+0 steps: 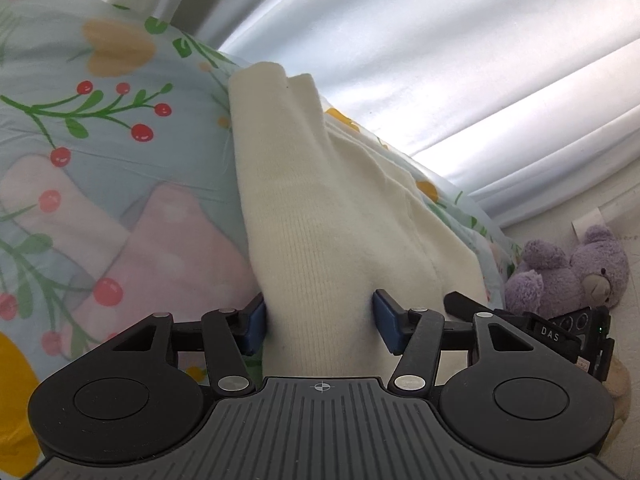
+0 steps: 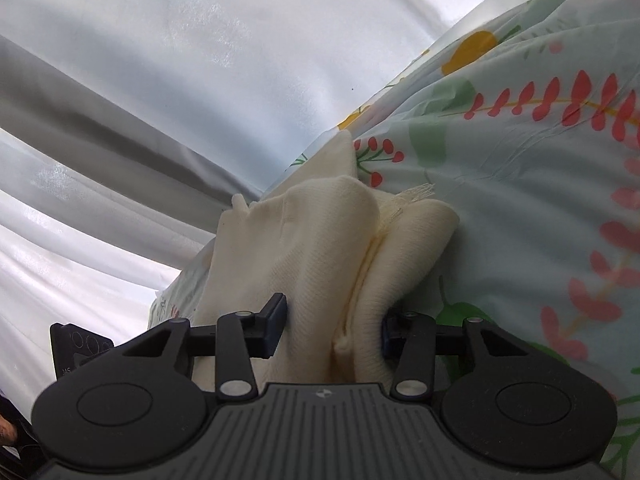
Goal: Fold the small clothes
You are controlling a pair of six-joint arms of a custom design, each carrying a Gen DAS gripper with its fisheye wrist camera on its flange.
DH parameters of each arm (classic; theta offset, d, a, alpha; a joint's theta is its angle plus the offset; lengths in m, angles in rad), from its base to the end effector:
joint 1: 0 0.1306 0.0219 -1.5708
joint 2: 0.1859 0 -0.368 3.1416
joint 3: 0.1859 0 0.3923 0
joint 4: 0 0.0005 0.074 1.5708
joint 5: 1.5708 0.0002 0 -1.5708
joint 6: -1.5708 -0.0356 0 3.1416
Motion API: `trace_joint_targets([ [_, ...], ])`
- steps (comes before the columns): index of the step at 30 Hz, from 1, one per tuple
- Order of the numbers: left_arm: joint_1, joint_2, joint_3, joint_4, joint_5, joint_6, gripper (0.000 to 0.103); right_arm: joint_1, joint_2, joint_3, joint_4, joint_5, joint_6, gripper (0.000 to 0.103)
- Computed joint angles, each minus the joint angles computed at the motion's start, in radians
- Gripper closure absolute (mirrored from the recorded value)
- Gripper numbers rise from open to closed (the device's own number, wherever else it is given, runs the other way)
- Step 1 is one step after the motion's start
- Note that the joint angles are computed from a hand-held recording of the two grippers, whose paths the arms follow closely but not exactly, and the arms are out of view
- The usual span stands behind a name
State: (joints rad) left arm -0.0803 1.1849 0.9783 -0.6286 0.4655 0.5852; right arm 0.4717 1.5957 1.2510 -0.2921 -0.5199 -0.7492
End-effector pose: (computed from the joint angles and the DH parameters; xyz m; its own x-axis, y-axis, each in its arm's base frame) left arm 0.4010 -0.0488 0.3322 -0.8215 -0.4291 -0.3755 -0.0982 0.7552 -0.6481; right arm 0.4842 0.2663 0.2954 -0.8988 0.2051 -0.3875 -0.1885 0.6172 0.7639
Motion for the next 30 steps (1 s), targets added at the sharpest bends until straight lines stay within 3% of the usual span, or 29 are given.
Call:
trace_joint_targets([
  [7,-0.008,0.007,-0.007,0.034,-0.005,0.024,0.041,-0.005,0.010,-0.011,0.049,-0.020,-0.058,0.061],
  [10,-0.012,0.006,-0.009,0.034,-0.017,0.016,0.050,0.002,-0.004,-0.025,0.045,0.010,-0.058,0.069],
  [15,-0.025,-0.025,0.000,0.016,-0.057,-0.010,0.063,0.027,-0.026,-0.003,0.006,0.058,-0.007,0.074],
  [20,-0.035,-0.130,-0.002,0.009,-0.083,-0.055,0.065,0.073,-0.058,0.027,-0.022,0.069,0.055,0.074],
  [26,-0.001,-0.299,-0.042,-0.136,-0.173,-0.081,0.064,0.153,-0.066,0.066,-0.079,0.053,0.140,0.074],
  [30,0.024,-0.344,-0.072,-0.271,-0.265,-0.109,0.059,0.200,-0.044,0.080,-0.121,0.075,0.145,0.070],
])
